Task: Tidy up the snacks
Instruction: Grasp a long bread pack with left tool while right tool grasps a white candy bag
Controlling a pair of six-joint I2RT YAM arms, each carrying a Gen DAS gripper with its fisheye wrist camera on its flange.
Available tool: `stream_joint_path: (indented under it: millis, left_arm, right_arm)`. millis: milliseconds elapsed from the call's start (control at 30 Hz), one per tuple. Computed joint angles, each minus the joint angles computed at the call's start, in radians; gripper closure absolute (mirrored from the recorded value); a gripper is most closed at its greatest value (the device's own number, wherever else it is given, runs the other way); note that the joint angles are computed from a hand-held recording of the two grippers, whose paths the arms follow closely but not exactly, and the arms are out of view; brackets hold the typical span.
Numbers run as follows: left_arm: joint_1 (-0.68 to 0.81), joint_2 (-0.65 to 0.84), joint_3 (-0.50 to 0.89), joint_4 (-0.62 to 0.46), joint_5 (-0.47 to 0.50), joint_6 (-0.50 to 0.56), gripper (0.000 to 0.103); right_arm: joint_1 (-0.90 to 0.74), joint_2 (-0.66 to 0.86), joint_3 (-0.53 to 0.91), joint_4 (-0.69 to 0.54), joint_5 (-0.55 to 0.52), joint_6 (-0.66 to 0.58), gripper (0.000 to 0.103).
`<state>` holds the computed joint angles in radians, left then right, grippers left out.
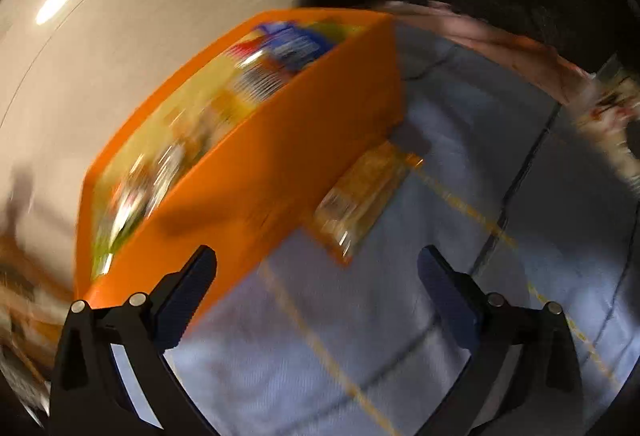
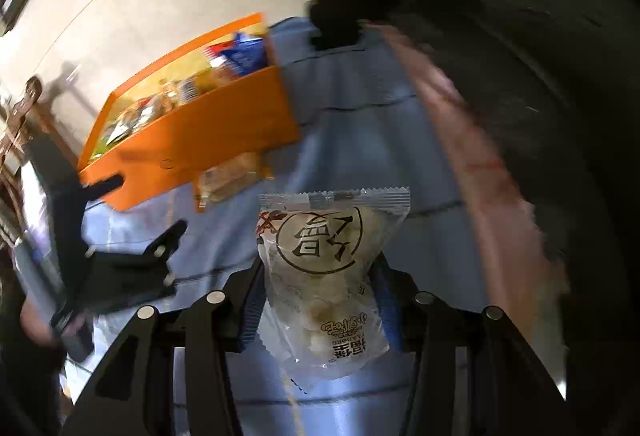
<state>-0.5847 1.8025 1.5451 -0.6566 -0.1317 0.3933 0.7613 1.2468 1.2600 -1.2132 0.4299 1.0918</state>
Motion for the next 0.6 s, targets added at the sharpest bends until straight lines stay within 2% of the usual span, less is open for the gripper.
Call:
stream_joint_path:
  millis: [67, 133, 200, 267, 333, 367, 400, 433, 467, 500, 600]
  left_arm:
    - [-0.006, 0.089, 0.116, -0.058, 0.051, 0.019, 0.004]
    - [-0.001, 0.130, 0.164, -0.079, 0.126, -0.002, 0.004]
    - [0.003, 0.179, 0.232, -0.145, 0.199, 0.011, 0.004]
    - [-0.010, 0.202, 0.219, -0.108, 0.191, 0.032, 0.004]
    - [-0.026, 0.247, 0.246, -0.128, 0.155, 0.040, 0.004]
    - [-0.026, 0.291, 0.294, -0.184, 0.173, 0.036, 0.004]
    - [-0.025, 0.311, 0.293, -0.196, 0.201, 0.028, 0.004]
    - [-0.043, 0.289, 0.241, -0.134, 0.149, 0.054, 0.004]
    - [-0.048, 0.254, 0.167, -0.059, 0.147, 0.069, 0.004]
    - [-0.045, 0.240, 0.142, -0.055, 0.169, 0.052, 0.004]
    - [-0.045, 0.192, 0.141, -0.195, 0.245, 0.105, 0.005]
  right_arm:
    - [0.017, -0.059, -0.043, -0.027, 0.006, 0.046, 0.054]
    - [0.031, -0.098, -0.072, -0.034, -0.009, 0.087, 0.054]
    - [0.025, -0.125, -0.087, -0.032, -0.025, 0.100, 0.054]
    - [0.033, -0.154, -0.101, -0.052, -0.024, 0.121, 0.054]
    - [0.024, -0.170, -0.110, -0.053, -0.027, 0.112, 0.054]
    - [0.027, -0.173, -0.109, -0.053, -0.027, 0.109, 0.054]
    - [0.028, -0.162, -0.103, -0.048, -0.031, 0.104, 0.054]
    - [0.008, -0.145, -0.100, -0.030, -0.043, 0.078, 0.054]
    - [0.018, -0.136, -0.090, -0.035, -0.046, 0.081, 0.054]
    - [0.028, -0.141, -0.090, -0.022, -0.065, 0.076, 0.054]
    - [0.056, -0.155, -0.072, -0.018, -0.079, 0.086, 0.054]
